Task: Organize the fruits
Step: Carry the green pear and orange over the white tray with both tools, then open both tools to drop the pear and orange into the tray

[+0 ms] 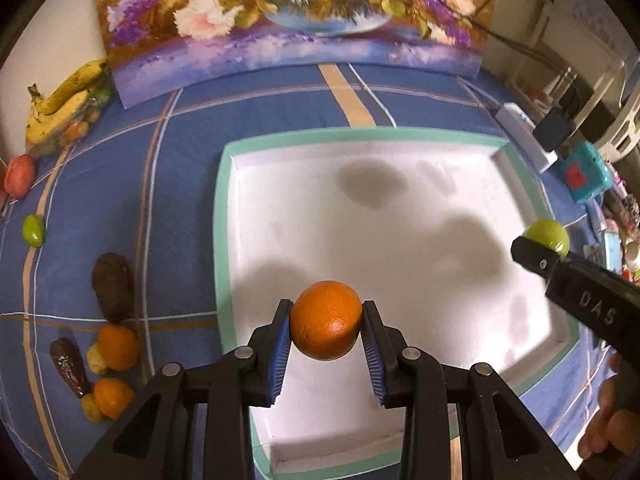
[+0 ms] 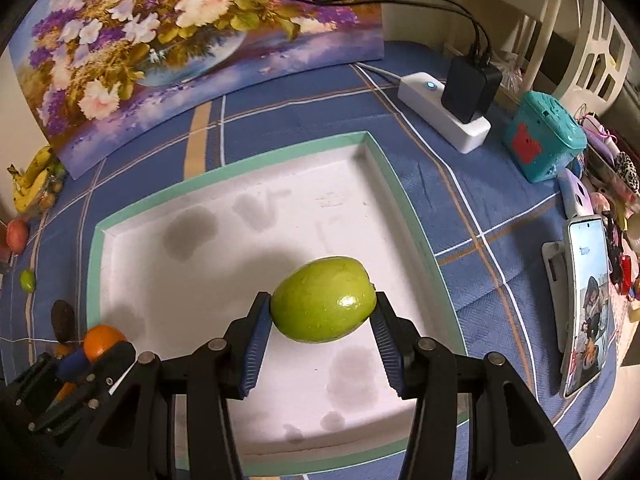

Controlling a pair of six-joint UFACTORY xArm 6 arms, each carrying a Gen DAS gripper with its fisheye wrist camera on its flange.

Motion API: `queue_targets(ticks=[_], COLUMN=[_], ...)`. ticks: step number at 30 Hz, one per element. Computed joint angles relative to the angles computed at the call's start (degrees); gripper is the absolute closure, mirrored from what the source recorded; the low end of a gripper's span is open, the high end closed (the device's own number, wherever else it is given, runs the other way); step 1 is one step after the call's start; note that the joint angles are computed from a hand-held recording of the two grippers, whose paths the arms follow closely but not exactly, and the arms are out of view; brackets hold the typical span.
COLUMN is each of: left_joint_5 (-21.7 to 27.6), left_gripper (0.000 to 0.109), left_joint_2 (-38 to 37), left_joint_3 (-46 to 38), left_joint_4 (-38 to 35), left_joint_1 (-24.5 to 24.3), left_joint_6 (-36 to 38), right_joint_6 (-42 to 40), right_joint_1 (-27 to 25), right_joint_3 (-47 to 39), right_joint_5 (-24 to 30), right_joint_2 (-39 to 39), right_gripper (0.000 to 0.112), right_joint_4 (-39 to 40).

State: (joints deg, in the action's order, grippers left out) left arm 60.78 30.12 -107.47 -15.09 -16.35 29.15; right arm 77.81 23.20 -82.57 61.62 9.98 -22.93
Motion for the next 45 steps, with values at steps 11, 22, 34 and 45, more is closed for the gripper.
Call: queue_targets(ticks=[11, 22, 34, 45], left_joint_5=[0.03, 0.19, 1.17, 1.91], left_gripper=[0.073, 0.072, 0.071, 0.051], left_joint_2=[0.63, 0.62, 1.15, -0.47], left_joint_3=[0.99, 1.08, 0.32, 0.62], left_joint_4=[1.32, 1.53, 2.07, 0.66], left_joint_1=[-0.24, -0.29, -0.65, -0.32], left_joint_6=[0.07, 0.25, -0.45, 0.87], right_joint_6=[-1.80, -2.89, -3.61, -2.17], right_joint_1=[-1.33, -1.74, -1.64, -1.09], right_joint_3=[1.13, 0.67, -0.07, -0.73], right_joint_5=[-1.53, -2.01, -0.83, -1.17], right_joint_2=[1.12, 2.46, 2.78, 2.01], right_gripper=[0.061, 0.061, 0.060, 0.043], right_joint_4=[3.76, 5.35, 5.37, 2.78])
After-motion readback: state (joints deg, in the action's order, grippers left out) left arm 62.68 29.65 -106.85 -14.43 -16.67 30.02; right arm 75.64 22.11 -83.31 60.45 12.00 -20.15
